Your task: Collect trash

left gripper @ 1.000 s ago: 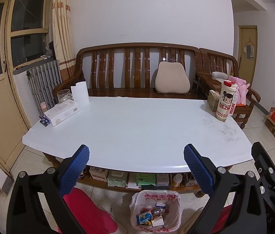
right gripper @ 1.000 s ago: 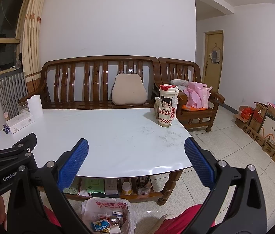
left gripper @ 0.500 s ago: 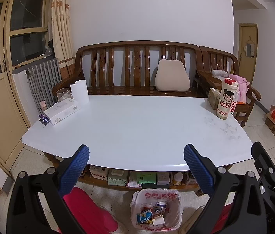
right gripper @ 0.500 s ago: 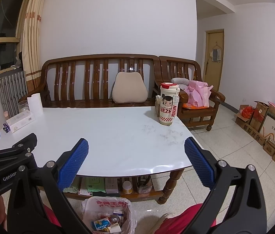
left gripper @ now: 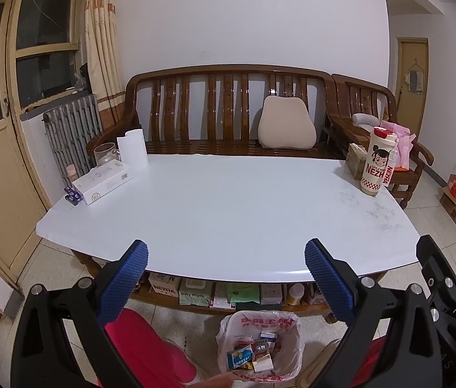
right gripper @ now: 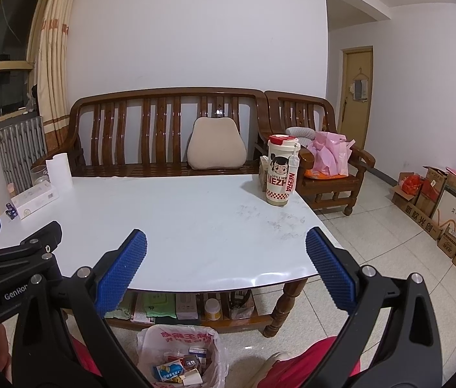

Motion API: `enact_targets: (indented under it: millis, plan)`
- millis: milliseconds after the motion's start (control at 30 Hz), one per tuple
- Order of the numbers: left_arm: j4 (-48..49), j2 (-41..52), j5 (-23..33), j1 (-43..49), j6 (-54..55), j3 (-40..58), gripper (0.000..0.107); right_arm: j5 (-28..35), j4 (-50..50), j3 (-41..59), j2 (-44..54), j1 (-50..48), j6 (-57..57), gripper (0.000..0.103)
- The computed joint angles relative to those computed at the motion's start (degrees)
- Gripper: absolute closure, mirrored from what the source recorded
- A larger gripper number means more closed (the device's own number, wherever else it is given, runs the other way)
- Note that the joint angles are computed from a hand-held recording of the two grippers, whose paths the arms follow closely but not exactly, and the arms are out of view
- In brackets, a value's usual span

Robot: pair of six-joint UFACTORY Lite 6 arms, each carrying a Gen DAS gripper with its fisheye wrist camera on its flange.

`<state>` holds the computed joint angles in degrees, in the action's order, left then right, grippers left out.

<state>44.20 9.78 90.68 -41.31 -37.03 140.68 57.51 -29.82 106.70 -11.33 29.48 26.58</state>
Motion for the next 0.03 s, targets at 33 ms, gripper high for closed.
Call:
enact_targets:
  millis: [33]
  plan:
    - [-0.15, -0.04, -0.08, 0.21, 0.1, -0.13, 0.012, -0.06, -0.01, -0.11, 0.02, -0.01, 0.02, 0.007]
